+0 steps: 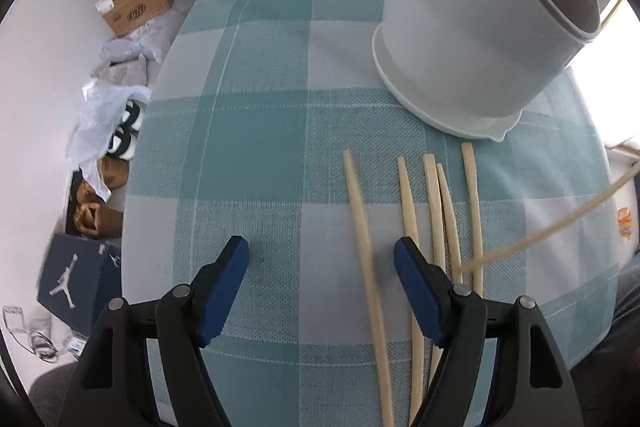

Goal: Organize utensils
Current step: 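Grasp a chopstick with the right tool while the left tool grasps one, then lift both held chopsticks up over the white holder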

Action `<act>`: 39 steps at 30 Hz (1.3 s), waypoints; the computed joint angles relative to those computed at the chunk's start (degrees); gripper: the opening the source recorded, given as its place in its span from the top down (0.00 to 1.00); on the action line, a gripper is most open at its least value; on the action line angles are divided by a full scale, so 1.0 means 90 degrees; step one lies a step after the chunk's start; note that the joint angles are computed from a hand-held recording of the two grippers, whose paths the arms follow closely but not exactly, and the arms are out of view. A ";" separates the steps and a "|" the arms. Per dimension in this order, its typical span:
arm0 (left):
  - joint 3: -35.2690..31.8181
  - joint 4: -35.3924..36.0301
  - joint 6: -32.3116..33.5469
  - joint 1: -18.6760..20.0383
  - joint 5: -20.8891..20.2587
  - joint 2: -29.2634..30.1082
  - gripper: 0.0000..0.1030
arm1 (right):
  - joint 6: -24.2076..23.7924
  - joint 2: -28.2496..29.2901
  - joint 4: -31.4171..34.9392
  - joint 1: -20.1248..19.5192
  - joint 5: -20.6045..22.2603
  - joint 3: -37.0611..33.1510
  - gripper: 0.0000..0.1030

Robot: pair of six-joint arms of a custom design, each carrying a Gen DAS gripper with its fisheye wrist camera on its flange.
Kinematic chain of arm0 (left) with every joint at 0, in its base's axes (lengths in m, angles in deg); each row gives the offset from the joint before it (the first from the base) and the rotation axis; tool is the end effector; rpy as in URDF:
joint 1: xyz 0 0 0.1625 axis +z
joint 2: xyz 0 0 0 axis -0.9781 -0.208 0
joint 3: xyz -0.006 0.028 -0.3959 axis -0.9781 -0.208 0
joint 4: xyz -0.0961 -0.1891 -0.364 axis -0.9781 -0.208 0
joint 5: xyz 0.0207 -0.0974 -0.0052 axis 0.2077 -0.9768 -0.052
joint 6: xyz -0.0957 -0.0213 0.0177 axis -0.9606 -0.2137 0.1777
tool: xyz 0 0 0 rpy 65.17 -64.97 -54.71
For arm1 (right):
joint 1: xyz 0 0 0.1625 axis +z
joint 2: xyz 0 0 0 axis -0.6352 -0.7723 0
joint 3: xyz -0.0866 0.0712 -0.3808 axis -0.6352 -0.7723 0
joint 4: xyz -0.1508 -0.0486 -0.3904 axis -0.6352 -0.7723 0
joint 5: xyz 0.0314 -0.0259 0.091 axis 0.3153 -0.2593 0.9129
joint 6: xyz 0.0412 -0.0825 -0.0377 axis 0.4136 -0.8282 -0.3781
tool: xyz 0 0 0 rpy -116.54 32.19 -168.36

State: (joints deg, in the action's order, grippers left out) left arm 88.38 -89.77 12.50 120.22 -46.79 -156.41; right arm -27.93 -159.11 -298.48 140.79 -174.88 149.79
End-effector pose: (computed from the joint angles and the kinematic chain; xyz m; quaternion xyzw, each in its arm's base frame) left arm -0.2254 -0.4579 0.1359 0.3704 0.8712 0.0122 0.3220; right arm 0.1632 -0.2831 0.2299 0.1161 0.8437 -0.5242 0.0004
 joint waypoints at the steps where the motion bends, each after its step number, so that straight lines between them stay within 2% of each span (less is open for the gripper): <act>1: 0.0005 -0.0024 0.0056 -0.0036 0.0058 0.0028 0.30 | -0.0012 -0.0018 0.0030 0.0012 -0.0023 -0.0004 0.95; 4: 0.0002 -0.0120 0.0225 -0.0100 0.0159 0.0128 0.33 | -0.0044 -0.0025 0.0086 0.0092 -0.0169 -0.0025 0.95; 5: -0.0016 -0.0126 0.0254 -0.0100 0.0109 0.0136 0.44 | -0.0052 -0.0026 0.0114 0.0127 -0.0227 -0.0036 0.95; 6: -0.0075 -0.0078 0.0285 -0.0073 -0.0050 0.0142 0.59 | -0.0068 -0.0023 0.0145 0.0155 -0.0283 -0.0050 0.95; 7: -0.0134 -0.0019 0.0289 -0.0066 -0.0153 0.0170 0.66 | -0.0063 -0.0028 0.0169 0.0187 -0.0328 -0.0057 0.95; 9: -0.0191 0.0090 0.0304 -0.0105 -0.0257 0.0213 0.89 | -0.0065 -0.0040 0.0173 0.0186 -0.0325 -0.0052 0.95; 11: -0.0204 0.0134 0.0346 -0.0144 -0.0282 0.0251 0.97 | -0.0051 -0.0059 0.0168 0.0162 -0.0299 -0.0035 0.95; 14: -0.0204 0.0161 0.0270 -0.0165 -0.0232 0.0266 0.98 | -0.0033 -0.0097 0.0151 0.0107 -0.0230 -0.0002 0.95; 19: -0.0259 0.0005 -0.0030 -0.0064 -0.0433 0.0295 0.98 | -0.0076 -0.0117 0.0167 0.0077 -0.0201 0.0001 0.95; 29: 0.0205 -0.1437 0.0592 -0.0292 -0.0555 -0.0351 0.98 | -0.0224 -0.0038 0.0122 0.0223 -0.0444 0.0002 0.95; 35: 0.0586 -0.2296 0.0487 -0.0398 -0.0266 -0.0844 0.98 | -0.0613 0.0253 -0.0088 0.0594 -0.0726 -0.0135 0.95; 39: 0.0675 -0.2649 0.0418 -0.0406 -0.0377 -0.0909 0.98 | -0.0844 0.0556 -0.0251 0.0911 -0.1028 -0.0247 0.95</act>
